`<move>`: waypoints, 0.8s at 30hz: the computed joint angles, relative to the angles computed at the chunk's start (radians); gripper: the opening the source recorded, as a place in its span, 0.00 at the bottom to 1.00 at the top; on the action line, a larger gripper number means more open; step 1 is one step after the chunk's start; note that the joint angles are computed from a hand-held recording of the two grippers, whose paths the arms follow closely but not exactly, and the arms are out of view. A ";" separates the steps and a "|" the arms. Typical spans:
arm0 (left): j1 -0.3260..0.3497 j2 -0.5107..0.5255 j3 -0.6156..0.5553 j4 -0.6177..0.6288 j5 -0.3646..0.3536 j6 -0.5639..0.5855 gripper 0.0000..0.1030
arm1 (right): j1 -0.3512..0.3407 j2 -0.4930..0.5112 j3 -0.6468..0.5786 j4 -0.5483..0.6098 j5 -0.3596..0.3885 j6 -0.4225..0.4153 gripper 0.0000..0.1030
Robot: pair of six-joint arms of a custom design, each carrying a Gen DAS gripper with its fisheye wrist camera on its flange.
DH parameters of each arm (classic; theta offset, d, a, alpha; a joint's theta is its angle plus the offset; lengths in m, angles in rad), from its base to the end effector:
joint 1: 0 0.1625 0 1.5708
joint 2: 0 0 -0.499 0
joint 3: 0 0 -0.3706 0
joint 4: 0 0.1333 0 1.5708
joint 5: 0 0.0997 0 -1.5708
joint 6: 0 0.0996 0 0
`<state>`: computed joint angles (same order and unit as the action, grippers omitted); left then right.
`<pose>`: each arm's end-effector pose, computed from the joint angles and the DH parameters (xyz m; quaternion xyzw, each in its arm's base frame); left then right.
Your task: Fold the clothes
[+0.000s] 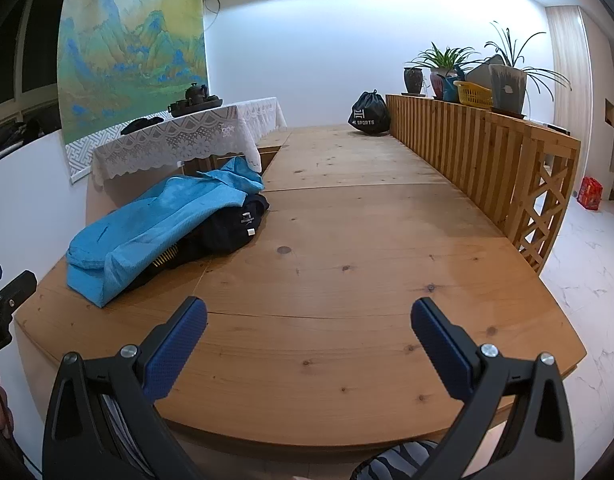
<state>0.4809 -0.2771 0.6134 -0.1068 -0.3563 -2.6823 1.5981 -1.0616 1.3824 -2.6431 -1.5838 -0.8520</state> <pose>-0.5807 -0.5586 0.0875 -0.0521 0.6765 -0.5367 0.5017 0.1520 -0.7319 0.4766 0.3938 -0.8428 0.3338 0.1526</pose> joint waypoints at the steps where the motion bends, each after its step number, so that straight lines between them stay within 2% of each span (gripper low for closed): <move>1: 0.000 0.001 -0.001 0.002 0.000 -0.003 1.00 | -0.001 0.000 0.002 -0.006 0.007 -0.001 1.00; 10: -0.002 0.007 -0.009 0.019 0.003 -0.035 1.00 | 0.000 0.001 0.001 -0.002 -0.002 -0.004 1.00; 24: 0.000 -0.004 0.012 -0.023 0.002 -0.013 1.00 | 0.000 0.005 -0.005 0.011 -0.012 -0.005 1.00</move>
<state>0.4813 -0.2813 0.6252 -0.1301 -0.3545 -2.6951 1.5983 -1.0569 1.3772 -2.6322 -1.5954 -0.8570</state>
